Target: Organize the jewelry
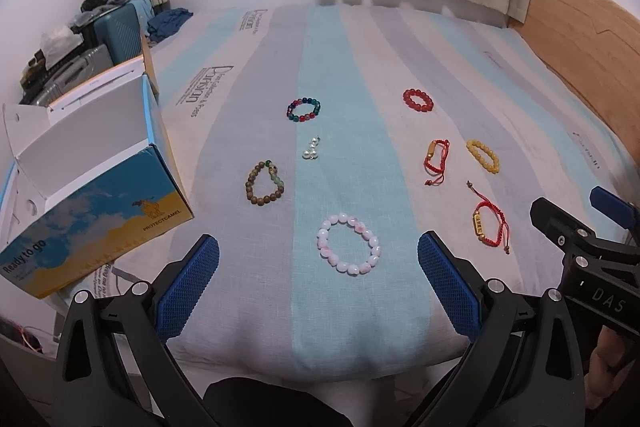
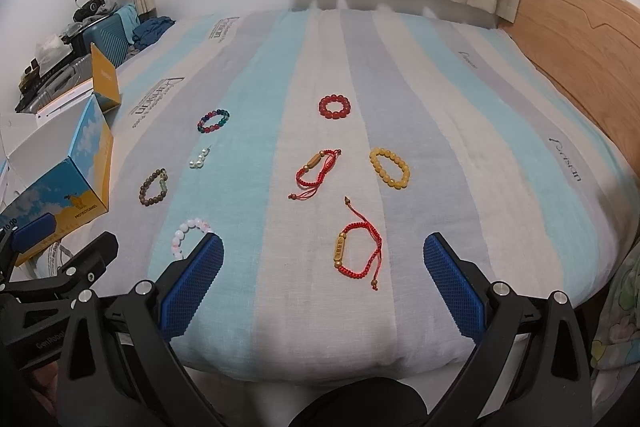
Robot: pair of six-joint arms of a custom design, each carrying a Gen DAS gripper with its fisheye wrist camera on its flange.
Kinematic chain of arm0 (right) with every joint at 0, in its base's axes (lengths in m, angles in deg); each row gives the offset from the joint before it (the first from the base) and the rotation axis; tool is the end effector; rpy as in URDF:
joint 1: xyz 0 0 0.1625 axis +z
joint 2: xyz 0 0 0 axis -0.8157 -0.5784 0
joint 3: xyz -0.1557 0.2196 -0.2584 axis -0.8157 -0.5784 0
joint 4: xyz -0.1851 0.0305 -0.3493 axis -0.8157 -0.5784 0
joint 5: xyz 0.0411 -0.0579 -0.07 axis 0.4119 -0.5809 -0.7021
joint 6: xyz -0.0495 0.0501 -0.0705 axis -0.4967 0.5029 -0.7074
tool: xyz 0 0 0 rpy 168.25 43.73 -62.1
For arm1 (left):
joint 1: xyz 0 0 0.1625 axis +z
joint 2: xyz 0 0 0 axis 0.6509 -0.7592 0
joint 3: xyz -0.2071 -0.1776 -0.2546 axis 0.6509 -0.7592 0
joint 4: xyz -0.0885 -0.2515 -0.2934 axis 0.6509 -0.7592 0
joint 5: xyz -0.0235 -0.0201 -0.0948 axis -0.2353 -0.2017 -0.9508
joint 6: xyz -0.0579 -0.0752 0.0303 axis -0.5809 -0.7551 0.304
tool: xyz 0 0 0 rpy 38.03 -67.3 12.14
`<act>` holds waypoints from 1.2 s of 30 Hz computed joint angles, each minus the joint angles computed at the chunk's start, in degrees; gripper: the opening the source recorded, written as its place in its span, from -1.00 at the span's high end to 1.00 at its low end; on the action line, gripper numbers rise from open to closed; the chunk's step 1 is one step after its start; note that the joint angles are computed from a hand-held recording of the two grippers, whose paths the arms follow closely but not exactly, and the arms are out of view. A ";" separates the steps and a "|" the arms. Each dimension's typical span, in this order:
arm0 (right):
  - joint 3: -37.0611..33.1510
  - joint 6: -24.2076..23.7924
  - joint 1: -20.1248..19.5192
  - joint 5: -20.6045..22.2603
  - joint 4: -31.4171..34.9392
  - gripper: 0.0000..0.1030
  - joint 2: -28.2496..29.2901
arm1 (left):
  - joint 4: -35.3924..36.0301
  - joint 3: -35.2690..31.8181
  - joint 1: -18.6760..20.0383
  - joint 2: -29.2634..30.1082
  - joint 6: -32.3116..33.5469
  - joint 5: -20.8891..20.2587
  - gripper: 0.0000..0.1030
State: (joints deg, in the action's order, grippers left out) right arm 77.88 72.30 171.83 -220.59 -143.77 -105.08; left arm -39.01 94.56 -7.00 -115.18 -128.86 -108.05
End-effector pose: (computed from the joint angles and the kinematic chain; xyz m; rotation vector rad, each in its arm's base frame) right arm 0.3171 -0.4858 0.2422 0.4673 -2.2439 0.8501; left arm -0.3118 -0.4717 0.2556 0.2671 2.1830 -0.8844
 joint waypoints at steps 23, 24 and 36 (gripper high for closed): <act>0.20 1.30 -0.24 0.19 1.03 -0.86 -0.29 | 0.29 -0.03 0.12 0.03 -0.22 -0.04 -0.89; 0.18 1.20 -0.23 0.16 0.97 -0.86 -0.26 | 0.22 0.00 0.12 0.01 -0.22 -0.02 -0.89; 0.28 0.76 -0.19 -0.06 0.56 -0.86 -0.17 | 0.08 -0.24 0.29 0.35 0.39 0.05 -0.89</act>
